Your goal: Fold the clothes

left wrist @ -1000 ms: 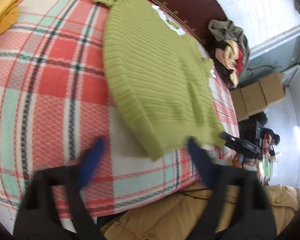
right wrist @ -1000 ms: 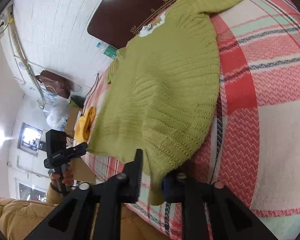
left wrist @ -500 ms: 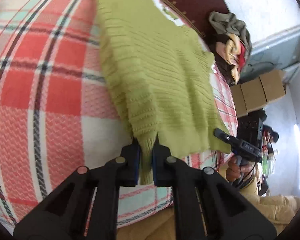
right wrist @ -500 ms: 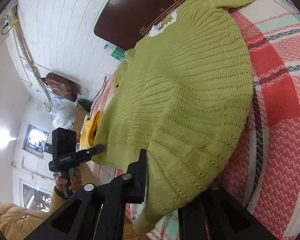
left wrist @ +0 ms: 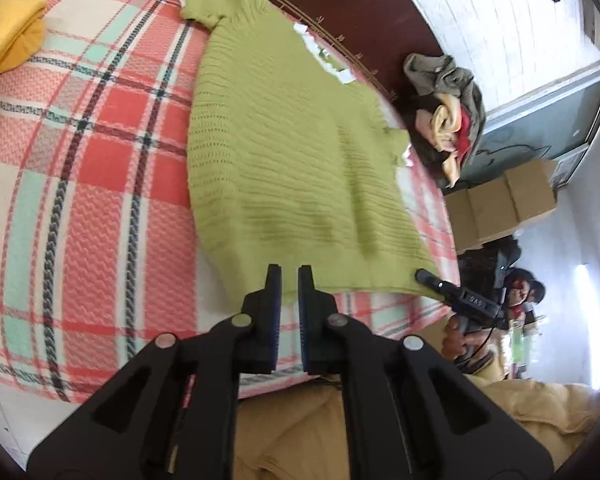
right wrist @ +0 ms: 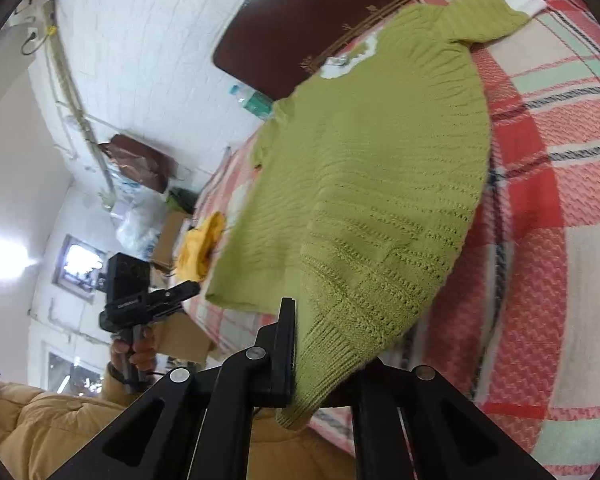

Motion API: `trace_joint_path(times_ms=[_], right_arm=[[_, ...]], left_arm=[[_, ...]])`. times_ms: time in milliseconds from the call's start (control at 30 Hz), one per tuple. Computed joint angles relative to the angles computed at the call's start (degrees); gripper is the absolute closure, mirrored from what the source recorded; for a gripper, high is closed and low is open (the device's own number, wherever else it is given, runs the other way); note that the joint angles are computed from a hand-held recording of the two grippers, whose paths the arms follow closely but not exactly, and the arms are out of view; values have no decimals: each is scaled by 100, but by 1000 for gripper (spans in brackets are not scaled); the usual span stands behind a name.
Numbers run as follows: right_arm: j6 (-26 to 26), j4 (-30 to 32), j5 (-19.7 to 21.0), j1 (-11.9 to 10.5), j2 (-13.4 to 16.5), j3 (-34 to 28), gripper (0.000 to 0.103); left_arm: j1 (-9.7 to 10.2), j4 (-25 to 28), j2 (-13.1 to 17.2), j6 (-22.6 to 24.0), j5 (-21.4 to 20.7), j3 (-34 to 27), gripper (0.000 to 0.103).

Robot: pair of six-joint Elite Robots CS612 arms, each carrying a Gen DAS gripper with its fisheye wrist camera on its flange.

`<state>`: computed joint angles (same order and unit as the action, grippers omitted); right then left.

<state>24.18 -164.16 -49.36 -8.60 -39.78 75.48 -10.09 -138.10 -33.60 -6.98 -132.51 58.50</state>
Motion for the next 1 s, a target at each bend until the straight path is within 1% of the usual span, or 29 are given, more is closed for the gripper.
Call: trace_joint_path(times_ms=[33,67,100,133,167,200,267,333,367,400,433,500,600,633,733,767,867,933,1000], right_arm=[[-158,238,-217,18,-44,8,86],[-325,459,-416,37,-86,17,80],[-558,604,-587,53,-164,55,69],[-815,712,-748,69,-256,103,64],[-1065,811,-912,85,-345,149,62],[-1309,901,-1079,102,-432,192,60],[-1780,1060,-1416,138,-599,271,60],[-2291,1000,-1412,176,-722,317,59],[-2496,881,-1342,209,-736,301,55],[-2678,735,-1253,248,-728,267,42],[-2834,680,-1138,294,-683,182,37],[-3260,757,-1055,447,-501,-109,37],[-3975,1115,-1347,751,-104,-722,37],[-4174,1288,-1476,853,46,-960,37],[-4885,1746,-1615,1072,426,-1521,37],[-5112,1783,-1780,1140,518,-1641,37],[-5631,1601,-2511,1332,740,-1863,37],[-5730,1237,-2689,1377,811,-1870,36],[-5722,1041,-2818,1403,870,-1919,36]], left_arm=[[-18,36,-15,87,152,17,78],[-65,-96,-86,145,531,124,47],[-108,-238,-150,211,861,229,22],[-123,-454,-191,287,951,324,19],[-132,-645,-220,349,1011,400,19],[-115,-700,-201,304,945,384,18],[-81,-803,-159,211,828,346,18],[-78,-656,-73,171,850,215,18],[-83,-541,-22,153,846,134,18],[-90,-432,28,132,841,55,18],[-110,-374,69,105,832,0,18],[-145,-420,103,162,852,-24,18],[-158,-360,132,304,804,-97,18],[-162,-314,148,286,792,-135,18],[-148,-293,186,239,697,-190,18],[-144,-286,198,224,665,-208,18],[-120,-304,249,113,518,-266,18],[-104,-332,284,42,409,-297,18],[-87,-344,323,-21,288,-341,17]])
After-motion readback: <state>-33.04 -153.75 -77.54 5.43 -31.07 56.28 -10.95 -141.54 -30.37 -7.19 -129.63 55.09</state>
